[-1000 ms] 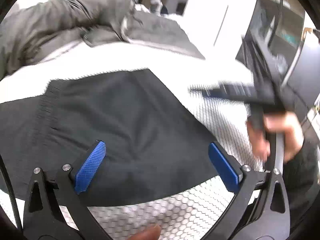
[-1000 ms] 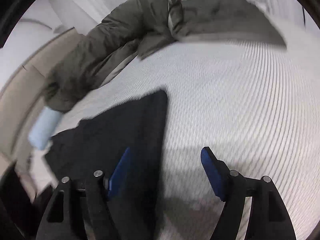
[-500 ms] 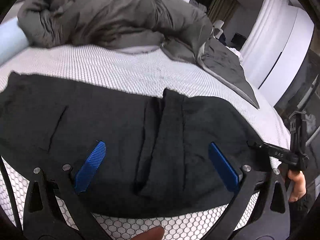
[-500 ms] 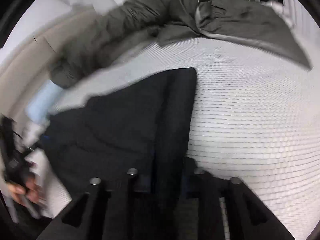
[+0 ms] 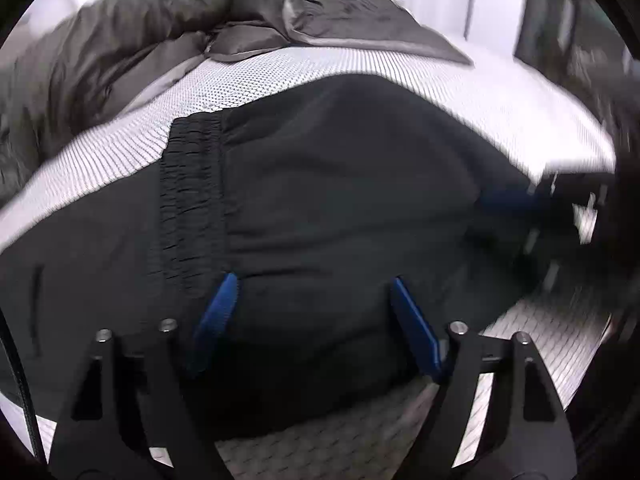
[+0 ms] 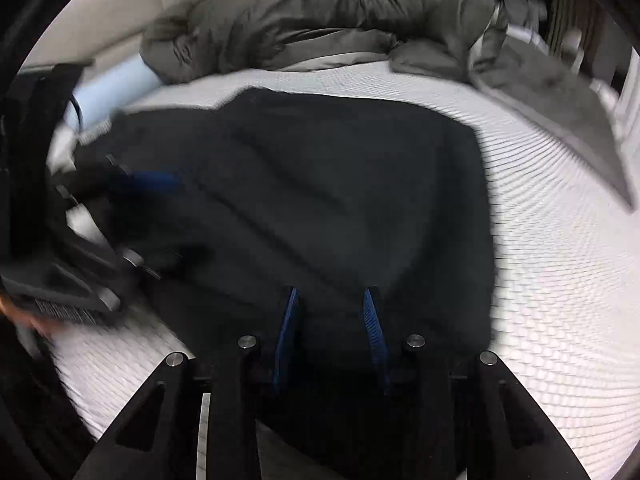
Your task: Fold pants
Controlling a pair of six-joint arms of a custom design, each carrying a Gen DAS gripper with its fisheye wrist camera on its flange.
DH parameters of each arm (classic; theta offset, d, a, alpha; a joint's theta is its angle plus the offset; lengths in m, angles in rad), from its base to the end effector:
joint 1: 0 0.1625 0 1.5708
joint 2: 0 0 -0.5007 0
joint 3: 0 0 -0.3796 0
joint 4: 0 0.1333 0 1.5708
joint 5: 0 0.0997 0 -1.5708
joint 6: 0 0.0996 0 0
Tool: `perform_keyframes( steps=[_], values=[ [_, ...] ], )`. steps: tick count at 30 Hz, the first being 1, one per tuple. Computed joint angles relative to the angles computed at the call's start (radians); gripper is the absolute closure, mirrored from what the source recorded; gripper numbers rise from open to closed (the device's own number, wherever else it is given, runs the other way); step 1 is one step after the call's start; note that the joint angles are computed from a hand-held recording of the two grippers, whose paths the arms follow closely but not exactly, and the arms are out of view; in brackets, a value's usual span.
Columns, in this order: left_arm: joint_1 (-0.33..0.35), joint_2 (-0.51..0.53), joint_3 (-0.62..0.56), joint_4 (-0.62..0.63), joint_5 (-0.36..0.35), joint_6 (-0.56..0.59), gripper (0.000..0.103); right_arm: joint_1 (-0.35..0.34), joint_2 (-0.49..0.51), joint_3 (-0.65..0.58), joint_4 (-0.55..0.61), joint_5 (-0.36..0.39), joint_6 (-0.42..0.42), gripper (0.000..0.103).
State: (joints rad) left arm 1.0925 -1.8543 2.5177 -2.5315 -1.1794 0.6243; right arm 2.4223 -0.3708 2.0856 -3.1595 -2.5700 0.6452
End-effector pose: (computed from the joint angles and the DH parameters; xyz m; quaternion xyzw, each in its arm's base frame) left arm 0.0226 -0.3286 0.3506 0.4836 0.8415 -0.1309 0.2024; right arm 0.4120 -0.2950 -0.0977 0.1202 -0.8683 0.2848 0.3880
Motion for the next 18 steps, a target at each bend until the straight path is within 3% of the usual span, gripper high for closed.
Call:
perform_keyframes(
  steps=[2,4,7,9,11,14,16,18],
  values=[
    [0.041,-0.007,-0.017,0.015,-0.026,0.032,0.027,0.019,-0.037,0.059,0.054,-0.043,0.117,0.068],
    [0.067,-0.016,-0.037,0.029,-0.062,0.041,0.027,0.022,-0.057,0.1,0.04,-0.039,0.161,0.064],
    [0.075,-0.016,-0.093,0.094,-0.13,-0.012,0.027,0.035,-0.066,0.119,-0.031,-0.039,0.163,0.064],
    [0.055,-0.01,-0.122,0.094,-0.178,-0.051,0.026,0.026,-0.048,0.094,-0.148,-0.039,0.079,0.061],
    [0.002,0.045,-0.116,0.029,-0.119,-0.101,0.027,-0.002,-0.037,0.053,-0.223,-0.007,0.007,0.061],
    [-0.042,0.134,-0.114,-0.058,-0.058,-0.138,0.027,-0.045,-0.027,-0.017,-0.2,0.031,-0.04,0.061],
    [-0.043,0.194,-0.115,-0.092,-0.013,-0.145,0.031,-0.074,-0.031,-0.039,-0.151,0.046,-0.03,0.061],
    [-0.033,0.252,-0.117,-0.101,0.044,-0.154,0.043,-0.095,-0.043,-0.042,-0.039,0.038,0.051,0.061]
  ],
)
